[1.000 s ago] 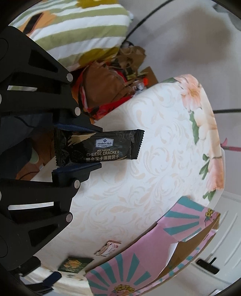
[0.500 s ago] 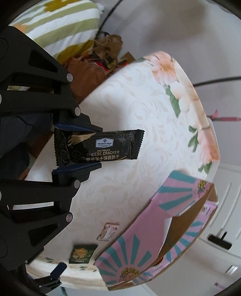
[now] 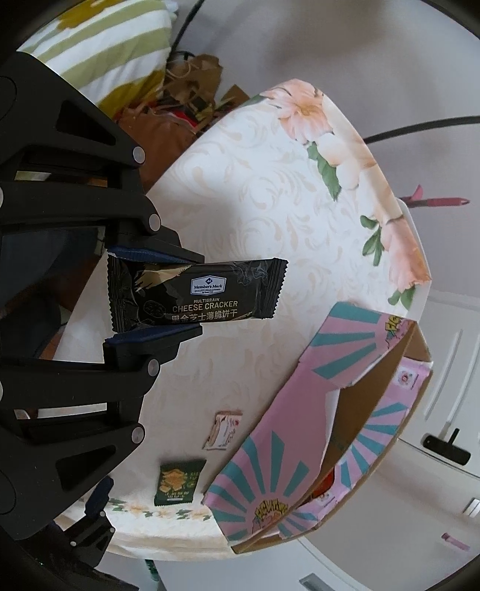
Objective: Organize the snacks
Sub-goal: 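Lift the cheese cracker with the left tool while the right grasps the small juice carton, then carry both snacks into the box and open both tools to release them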
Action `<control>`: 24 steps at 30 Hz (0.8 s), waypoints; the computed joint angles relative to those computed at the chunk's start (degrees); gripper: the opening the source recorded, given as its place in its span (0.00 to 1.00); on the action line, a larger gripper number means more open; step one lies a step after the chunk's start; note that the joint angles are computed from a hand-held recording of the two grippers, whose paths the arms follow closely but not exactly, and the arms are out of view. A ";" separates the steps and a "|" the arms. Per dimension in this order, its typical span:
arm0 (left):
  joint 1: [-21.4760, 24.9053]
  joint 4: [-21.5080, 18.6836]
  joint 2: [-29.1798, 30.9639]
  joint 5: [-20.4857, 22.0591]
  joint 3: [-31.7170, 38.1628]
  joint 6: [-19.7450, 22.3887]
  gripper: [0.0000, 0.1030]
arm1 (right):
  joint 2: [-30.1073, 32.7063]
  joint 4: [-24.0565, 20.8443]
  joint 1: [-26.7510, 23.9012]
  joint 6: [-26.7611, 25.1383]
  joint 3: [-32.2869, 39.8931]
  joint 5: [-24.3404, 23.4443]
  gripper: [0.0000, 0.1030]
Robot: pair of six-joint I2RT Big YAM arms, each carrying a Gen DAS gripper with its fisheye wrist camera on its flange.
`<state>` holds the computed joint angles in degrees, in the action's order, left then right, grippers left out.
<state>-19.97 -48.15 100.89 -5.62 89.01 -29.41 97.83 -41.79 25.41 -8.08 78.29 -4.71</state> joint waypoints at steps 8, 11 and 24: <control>-0.61 0.75 -1.63 0.74 -0.73 0.59 0.26 | -0.16 -0.93 0.26 -1.06 0.21 0.55 0.20; -0.43 0.69 -2.22 1.85 -0.15 1.59 0.26 | -0.38 -1.04 0.58 0.22 0.60 1.51 0.19; 3.39 -3.43 1.64 10.09 15.52 15.05 0.26 | -1.22 -2.29 1.28 17.01 10.97 6.71 0.19</control>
<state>-16.57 -51.58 102.53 4.47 104.52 -14.36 96.61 -44.09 26.69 8.92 89.26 2.00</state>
